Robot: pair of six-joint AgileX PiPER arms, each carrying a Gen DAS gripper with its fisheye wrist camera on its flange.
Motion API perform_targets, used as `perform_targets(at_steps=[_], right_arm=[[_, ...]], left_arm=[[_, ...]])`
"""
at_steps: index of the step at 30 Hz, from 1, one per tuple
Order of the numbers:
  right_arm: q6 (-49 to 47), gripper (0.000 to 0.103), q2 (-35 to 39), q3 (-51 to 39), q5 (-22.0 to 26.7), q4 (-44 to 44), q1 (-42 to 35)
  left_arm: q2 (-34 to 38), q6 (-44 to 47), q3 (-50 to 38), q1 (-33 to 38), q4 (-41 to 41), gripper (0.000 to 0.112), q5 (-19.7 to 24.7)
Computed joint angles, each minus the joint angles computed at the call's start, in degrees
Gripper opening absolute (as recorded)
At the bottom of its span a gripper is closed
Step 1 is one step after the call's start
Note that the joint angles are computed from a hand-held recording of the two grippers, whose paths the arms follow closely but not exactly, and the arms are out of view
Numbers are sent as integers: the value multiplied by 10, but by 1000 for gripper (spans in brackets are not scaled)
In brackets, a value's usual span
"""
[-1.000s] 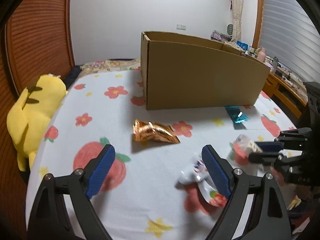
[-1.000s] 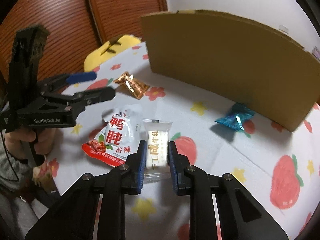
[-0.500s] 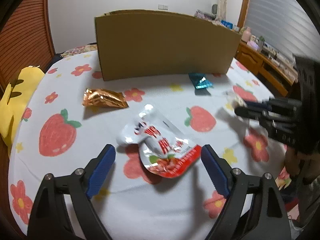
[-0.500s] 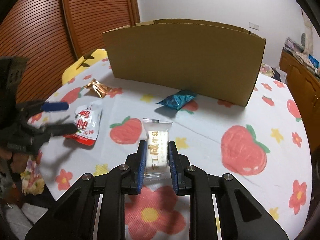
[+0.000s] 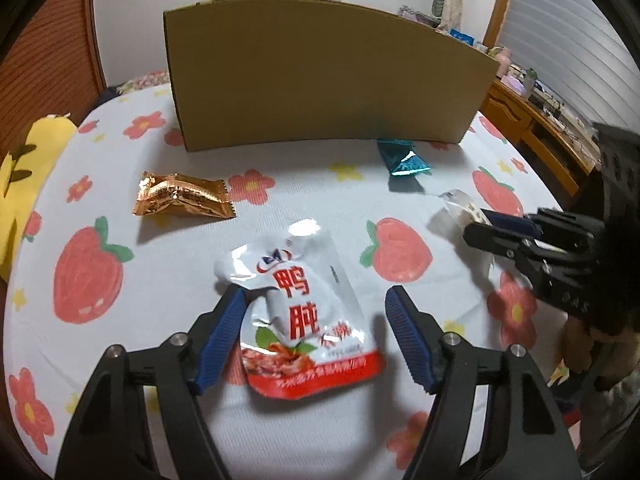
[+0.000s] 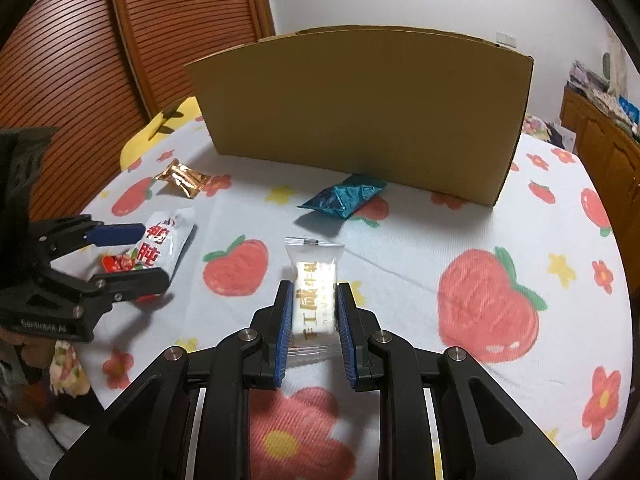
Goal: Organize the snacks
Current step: 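Grasp the white duck-gizzard pouch with red text with the left gripper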
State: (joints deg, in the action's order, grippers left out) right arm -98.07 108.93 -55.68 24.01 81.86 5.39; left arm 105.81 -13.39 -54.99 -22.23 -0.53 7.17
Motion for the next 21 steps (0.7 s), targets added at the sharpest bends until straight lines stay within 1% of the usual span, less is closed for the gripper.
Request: perform_targets(at_steps=[2, 4, 7, 11, 13, 14, 15, 16, 18, 19, 21], right_arm=[[-5, 20, -1, 1, -2, 6, 1], [-7, 20, 0, 1, -2, 10, 1], [-19, 20, 0, 4, -3, 23, 2], [-24, 20, 0, 3, 1, 25, 0], [-28, 20, 0, 5, -1, 31, 0], [-30, 20, 0, 6, -1, 34, 0], [-30, 20, 0, 6, -1, 33, 0], [-30, 20, 0, 6, -1, 32, 0], [-27, 20, 0, 5, -2, 29, 0], [-24, 20, 0, 4, -2, 27, 0], [-20, 20, 1, 4, -2, 23, 1]], left_arm=[[7, -57, -12, -2, 61, 71, 11], [12, -86, -19, -4, 95, 71, 16], [18, -157, -26, -7, 167, 71, 23], [13, -222, -16, -9, 229, 71, 18], [13, -258, -14, -13, 273, 71, 22], [12, -261, -12, -14, 280, 70, 21], [9, -269, -7, -14, 290, 63, 14], [7, -286, -4, -14, 304, 59, 12], [4, -268, 3, -9, 284, 59, 2], [2, -273, 5, -9, 292, 59, 0], [-1, -308, 13, -11, 335, 59, -5]])
